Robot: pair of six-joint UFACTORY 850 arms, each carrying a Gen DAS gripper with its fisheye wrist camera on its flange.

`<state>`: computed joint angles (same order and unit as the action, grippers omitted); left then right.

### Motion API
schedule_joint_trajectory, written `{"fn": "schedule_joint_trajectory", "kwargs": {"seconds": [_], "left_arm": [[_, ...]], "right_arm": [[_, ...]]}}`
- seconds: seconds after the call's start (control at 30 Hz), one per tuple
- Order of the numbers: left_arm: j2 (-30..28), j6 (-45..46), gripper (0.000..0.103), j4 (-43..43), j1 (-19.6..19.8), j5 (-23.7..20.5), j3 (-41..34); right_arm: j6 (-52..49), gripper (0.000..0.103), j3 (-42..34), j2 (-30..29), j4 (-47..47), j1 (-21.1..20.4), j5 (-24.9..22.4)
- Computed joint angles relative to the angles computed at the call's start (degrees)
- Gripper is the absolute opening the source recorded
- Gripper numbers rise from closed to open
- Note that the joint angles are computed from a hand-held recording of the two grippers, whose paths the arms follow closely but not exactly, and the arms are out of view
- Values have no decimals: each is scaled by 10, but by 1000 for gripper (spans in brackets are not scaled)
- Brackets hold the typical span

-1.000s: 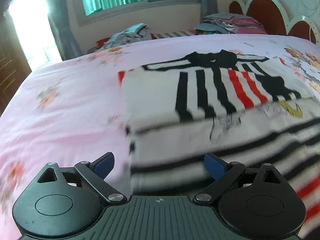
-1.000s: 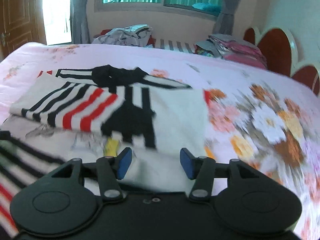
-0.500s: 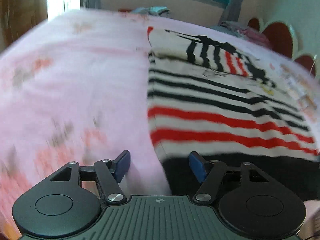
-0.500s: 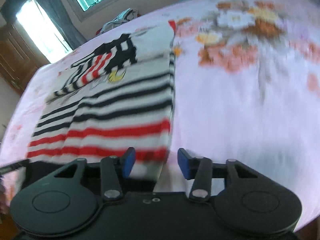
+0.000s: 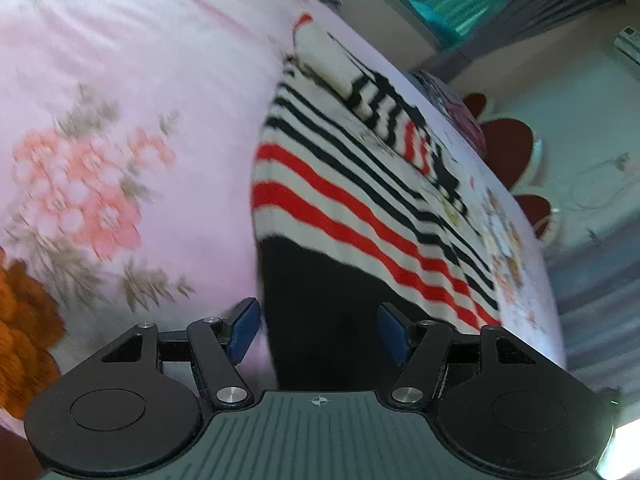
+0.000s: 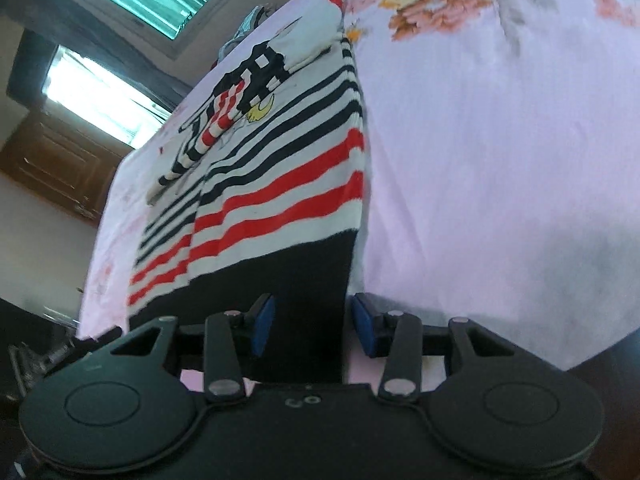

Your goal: Fold small clothes

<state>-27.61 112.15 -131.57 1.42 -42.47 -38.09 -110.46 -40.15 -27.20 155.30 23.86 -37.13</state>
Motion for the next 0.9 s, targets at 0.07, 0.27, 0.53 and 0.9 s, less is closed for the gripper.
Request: {"fn": "schedule_joint_trajectory", "kwargs": {"seconds": [0.07,0.27,0.53,0.9], "left_arm": [[-5,-9,64,10,-1,-4,-4],[-29,-48,63,52,0,-26,-32],[-4,24,6,-16,2,-32,2],[28,67,6,-109,-11,-13,19]], "right_arm": [[17,42,-9,-9,-20,-4,-4],[66,35,-31,-34,-79,-17,-36],[-29,6,-6,-17,-13,-9,-74],[-98,5,-3,15,12,-26,-48]]}}
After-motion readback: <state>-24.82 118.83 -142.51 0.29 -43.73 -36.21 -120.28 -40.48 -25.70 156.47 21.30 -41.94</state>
